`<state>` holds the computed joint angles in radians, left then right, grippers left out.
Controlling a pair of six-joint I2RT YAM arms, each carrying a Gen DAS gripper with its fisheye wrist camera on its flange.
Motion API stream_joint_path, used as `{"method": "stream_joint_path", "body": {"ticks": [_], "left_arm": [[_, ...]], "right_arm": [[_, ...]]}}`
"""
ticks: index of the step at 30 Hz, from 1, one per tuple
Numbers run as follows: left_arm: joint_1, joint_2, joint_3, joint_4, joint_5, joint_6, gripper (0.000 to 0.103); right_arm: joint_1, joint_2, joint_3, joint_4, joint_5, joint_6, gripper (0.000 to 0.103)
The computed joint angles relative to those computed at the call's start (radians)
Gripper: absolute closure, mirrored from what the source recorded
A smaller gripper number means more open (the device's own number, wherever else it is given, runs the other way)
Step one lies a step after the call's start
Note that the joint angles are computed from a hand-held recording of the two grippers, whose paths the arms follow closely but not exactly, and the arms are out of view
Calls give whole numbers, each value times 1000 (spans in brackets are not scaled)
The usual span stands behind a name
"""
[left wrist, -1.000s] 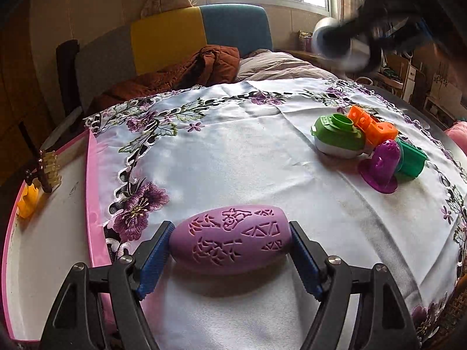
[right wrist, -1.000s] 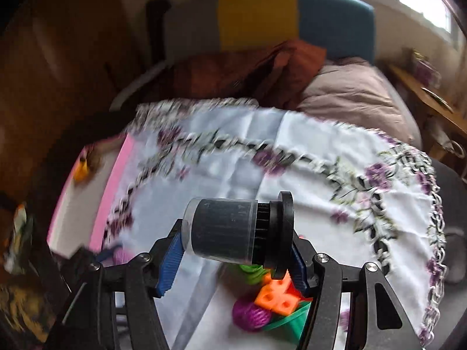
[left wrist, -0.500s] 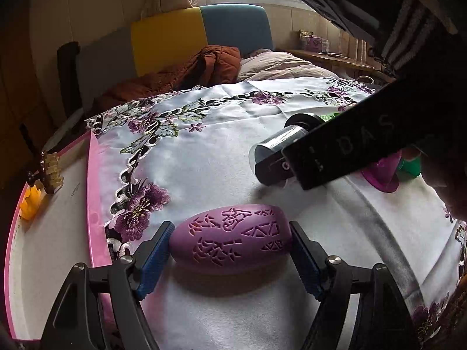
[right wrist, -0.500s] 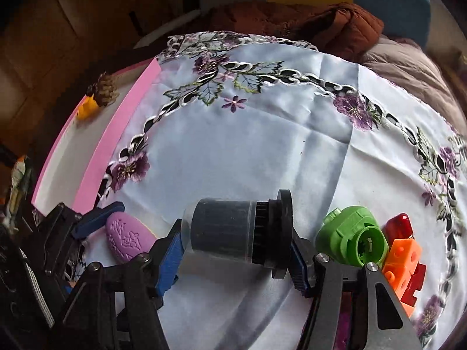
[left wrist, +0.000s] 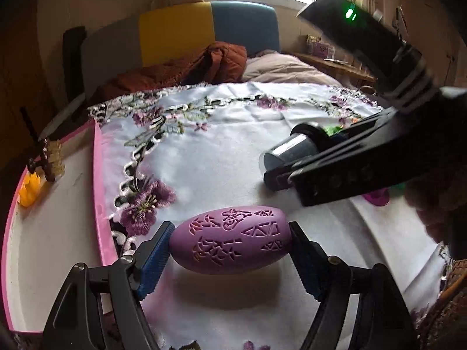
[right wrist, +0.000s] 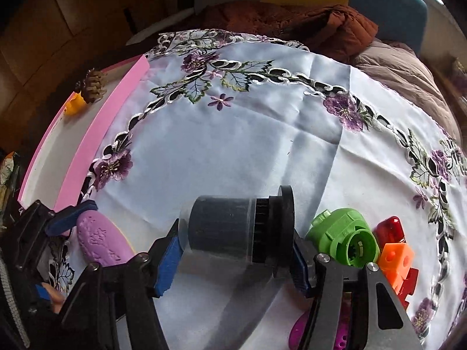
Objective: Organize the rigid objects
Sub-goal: 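Lift the black cylinder with the right tool while the left tool holds the purple sponge, then carry the purple sponge into the tray and open the left tool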
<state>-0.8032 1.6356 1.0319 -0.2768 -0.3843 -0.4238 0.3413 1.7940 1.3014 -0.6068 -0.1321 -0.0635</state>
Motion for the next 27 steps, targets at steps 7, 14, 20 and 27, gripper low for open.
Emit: {"method": "stream_joint_path", "body": {"ticks": [7,14,20,27], "left_arm": [[-10,-54,21,-58,26,-34,25],[-9,-132,10,-101,28,-52,25],[37,-249,-29,-144,75,-76,25],[261,-399,-89,-229,190,-89,25]], "right_arm": [[5,-4,-7,12,28,5,39],[-3,-1,-4,10,23,23,39],[15,-5,-12,14,60,24,39],[27,-8,-14,14,87,14,39]]}}
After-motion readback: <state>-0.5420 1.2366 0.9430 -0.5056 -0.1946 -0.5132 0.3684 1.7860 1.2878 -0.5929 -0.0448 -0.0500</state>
